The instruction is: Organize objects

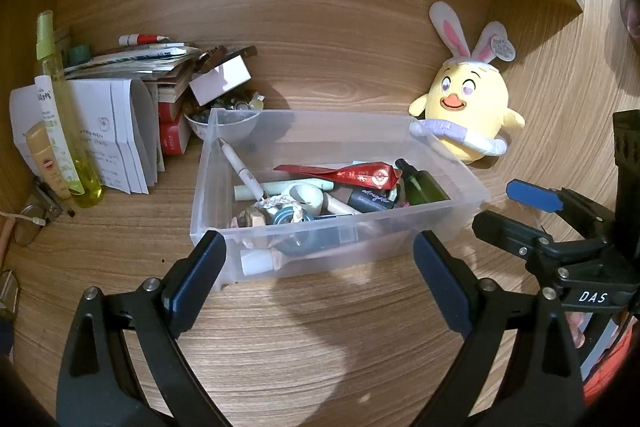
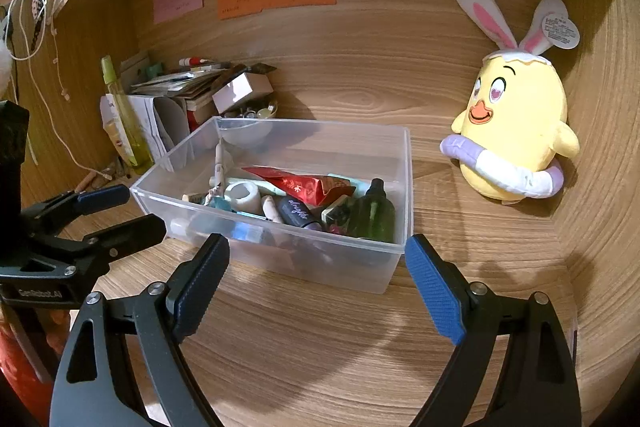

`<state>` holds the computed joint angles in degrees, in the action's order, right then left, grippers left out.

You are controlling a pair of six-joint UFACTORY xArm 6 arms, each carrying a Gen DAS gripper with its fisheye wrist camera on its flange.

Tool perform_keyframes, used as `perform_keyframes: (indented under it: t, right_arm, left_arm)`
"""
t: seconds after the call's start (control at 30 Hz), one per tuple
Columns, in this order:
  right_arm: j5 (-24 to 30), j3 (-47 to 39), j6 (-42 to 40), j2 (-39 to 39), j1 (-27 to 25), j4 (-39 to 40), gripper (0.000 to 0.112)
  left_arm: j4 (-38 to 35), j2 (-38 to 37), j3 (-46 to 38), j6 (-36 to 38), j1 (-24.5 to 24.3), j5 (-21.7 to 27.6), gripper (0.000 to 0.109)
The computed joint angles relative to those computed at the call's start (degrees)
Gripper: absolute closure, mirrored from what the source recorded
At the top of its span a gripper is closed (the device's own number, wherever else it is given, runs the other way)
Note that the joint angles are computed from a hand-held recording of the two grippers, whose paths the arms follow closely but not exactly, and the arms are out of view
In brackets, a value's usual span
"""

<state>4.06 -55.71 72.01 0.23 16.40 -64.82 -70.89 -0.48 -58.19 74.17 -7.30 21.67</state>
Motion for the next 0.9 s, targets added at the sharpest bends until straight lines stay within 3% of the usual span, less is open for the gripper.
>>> perform_keyframes:
  t: [0.9]
  right_arm:
    - [0.18, 0.06, 1.92, -0.49, 0.13, -1.72, 0.024]
  left_arm:
    - [-1.12, -0.26, 0.39, 0.98, -0.14, -0.37, 0.013]
